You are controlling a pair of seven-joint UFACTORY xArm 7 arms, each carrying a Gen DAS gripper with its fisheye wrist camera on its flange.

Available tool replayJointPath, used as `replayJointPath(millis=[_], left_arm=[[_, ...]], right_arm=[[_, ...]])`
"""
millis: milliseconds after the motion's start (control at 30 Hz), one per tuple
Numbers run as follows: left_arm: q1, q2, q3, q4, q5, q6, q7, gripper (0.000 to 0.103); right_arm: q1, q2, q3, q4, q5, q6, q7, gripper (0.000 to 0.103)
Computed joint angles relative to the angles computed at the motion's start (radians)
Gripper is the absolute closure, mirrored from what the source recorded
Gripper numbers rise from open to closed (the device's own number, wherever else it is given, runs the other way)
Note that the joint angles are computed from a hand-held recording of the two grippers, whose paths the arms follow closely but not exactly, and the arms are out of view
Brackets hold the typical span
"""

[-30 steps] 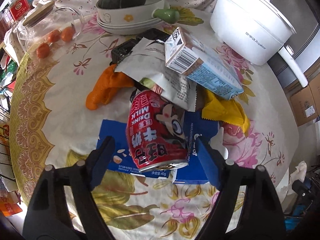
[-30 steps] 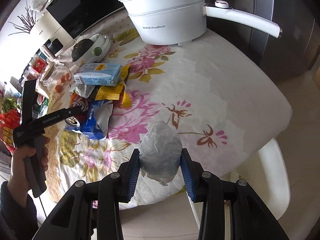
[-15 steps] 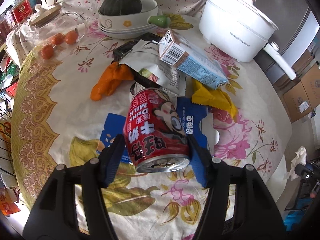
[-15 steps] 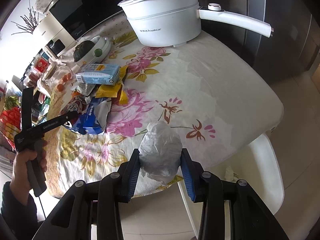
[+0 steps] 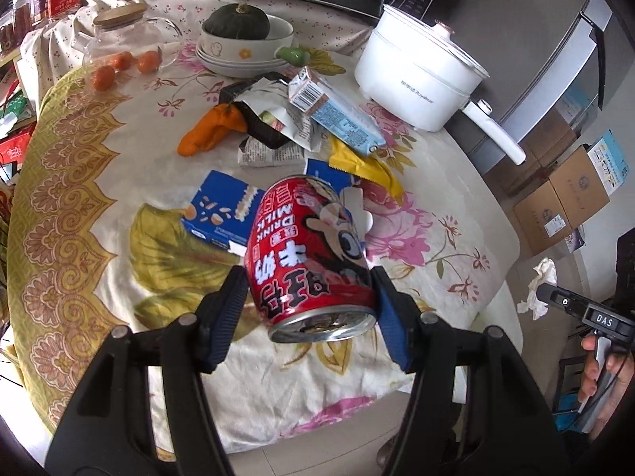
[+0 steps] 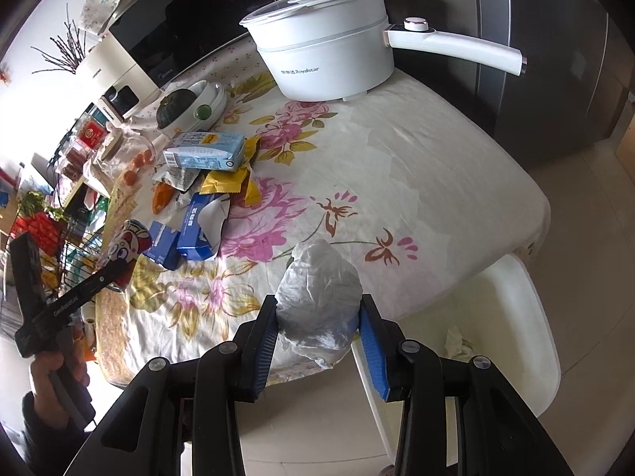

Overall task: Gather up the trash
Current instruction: 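Carry the can and tissue over the white bin and release both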

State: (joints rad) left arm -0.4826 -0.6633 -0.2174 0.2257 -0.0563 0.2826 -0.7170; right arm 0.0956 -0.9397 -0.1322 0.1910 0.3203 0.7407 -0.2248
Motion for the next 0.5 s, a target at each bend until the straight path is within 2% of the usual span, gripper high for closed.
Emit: replayJointPath(millis=[67, 133, 233, 433, 500], left_arm=[[-0.025, -0.003, -0.008, 0.002, -0.003, -0.021, 0.004, 0.039], [-0.007, -0.004, -0.066, 0.016, 0.027, -0.012, -0.021, 0.039], [-0.020, 0.027, -0.105, 0.033, 0.048, -0.033, -0.052, 0.039], [-0.051, 0.153, -0.173, 0.105, 0.098, -0.102, -0.094, 0.039], [-0.040, 0.204, -0.212, 0.141, 0.133, -0.125, -0.111, 0.039]], right_arm=[[-0.028, -0.024, -0.010, -0.017, -0.016, 0.020, -0.003, 0.062], [-0.061, -0.047, -0.020, -0.033, -0.035, 0.044, -0.009, 0.062], [-0.123, -0.085, -0.044, -0.056, -0.069, 0.081, -0.035, 0.062], [-0.297, -0.147, -0.106, -0.090, -0.144, 0.161, -0.118, 0.061], [-0.355, -0.152, -0.127, -0.093, -0.162, 0.181, -0.149, 0.061]])
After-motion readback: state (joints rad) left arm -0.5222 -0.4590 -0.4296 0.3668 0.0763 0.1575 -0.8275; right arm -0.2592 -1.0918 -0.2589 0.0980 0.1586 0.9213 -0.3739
